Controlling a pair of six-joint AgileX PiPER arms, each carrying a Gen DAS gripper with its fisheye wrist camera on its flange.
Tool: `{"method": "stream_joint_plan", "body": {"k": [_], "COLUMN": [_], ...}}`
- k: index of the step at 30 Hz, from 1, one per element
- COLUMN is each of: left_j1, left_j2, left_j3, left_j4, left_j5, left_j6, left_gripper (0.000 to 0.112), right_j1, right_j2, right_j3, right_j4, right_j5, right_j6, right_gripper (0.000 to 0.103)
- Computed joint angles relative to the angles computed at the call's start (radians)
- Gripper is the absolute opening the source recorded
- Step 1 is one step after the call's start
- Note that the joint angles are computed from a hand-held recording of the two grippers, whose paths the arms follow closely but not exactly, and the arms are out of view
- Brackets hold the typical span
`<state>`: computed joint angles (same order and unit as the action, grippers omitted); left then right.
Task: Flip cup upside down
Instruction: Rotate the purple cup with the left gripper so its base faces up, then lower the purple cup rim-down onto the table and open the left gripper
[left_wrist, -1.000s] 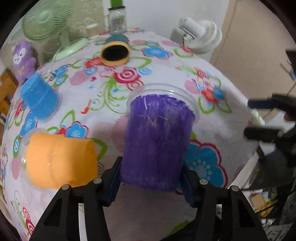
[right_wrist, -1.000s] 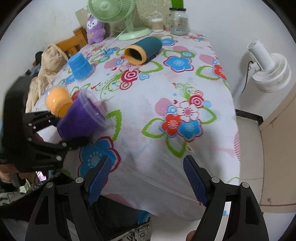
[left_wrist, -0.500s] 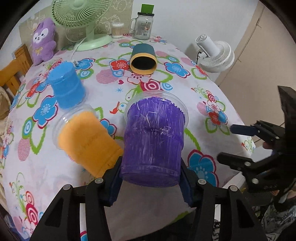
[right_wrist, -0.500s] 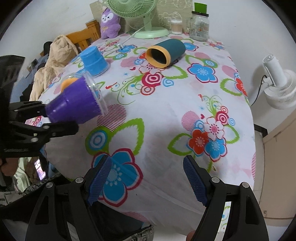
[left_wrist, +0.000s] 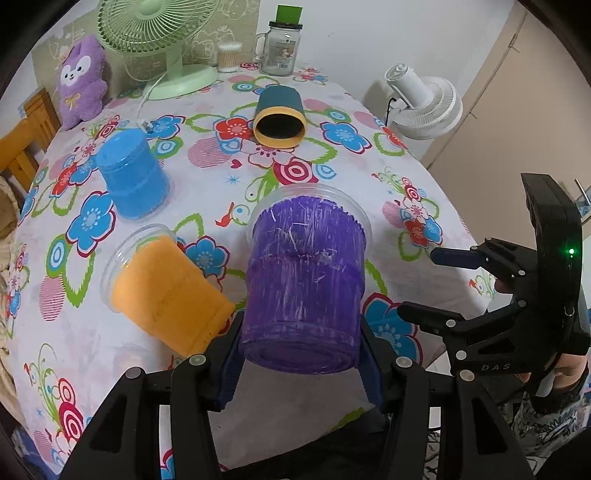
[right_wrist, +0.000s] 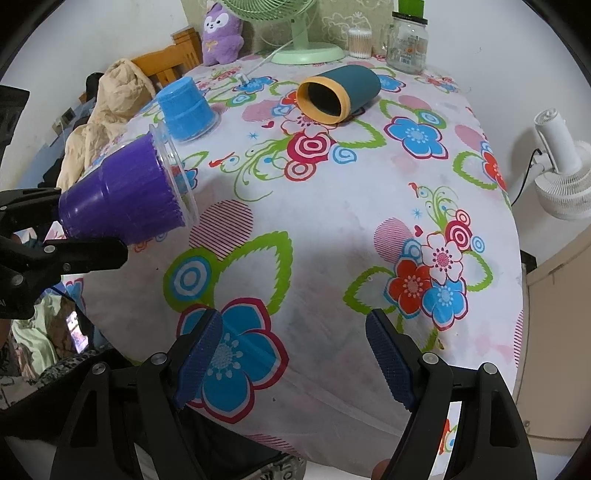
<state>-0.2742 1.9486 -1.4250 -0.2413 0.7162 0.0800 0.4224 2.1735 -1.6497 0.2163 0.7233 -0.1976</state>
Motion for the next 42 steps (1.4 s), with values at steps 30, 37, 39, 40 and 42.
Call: {"method": "stream_joint_plan", "body": {"k": [30,37,39,40,42], "left_j1": [0.024,0.037,0.042,0.044,0.05], "left_j2": [-0.02,-0.042,-0.051,-0.054,-0.064], "left_j3": [-0.004,0.024,0.034,0.037,0.046], "left_j4": [-0.028,-0.046,-0.053,-0.057,-0.068], "left_j5": [0.013,0.005,0.001,0.0,-0.004], "left_j6": [0.019,0.04,0.047,0.05,0.059], "left_gripper": [0.077,0.078,0.079,0.079,0.079], "right_j1": [0.02,0.034,0.038,0.04,0.043], "right_j2": [0.063,0.055,0.05,0.048,0.042], "right_j3": [-0.112,-0.119,-0.12,-0.121,-0.124], "right_j4": [0.009,-0.01,-0.019,-0.024,-0.033], "right_j5": [0.051,0.056,0.056,0.057,0.058], "right_j6": [-0.009,0.006,0.014,0.019,0.029], "right_gripper": [0.082,0.082,0.082,0.082,0.082]}}
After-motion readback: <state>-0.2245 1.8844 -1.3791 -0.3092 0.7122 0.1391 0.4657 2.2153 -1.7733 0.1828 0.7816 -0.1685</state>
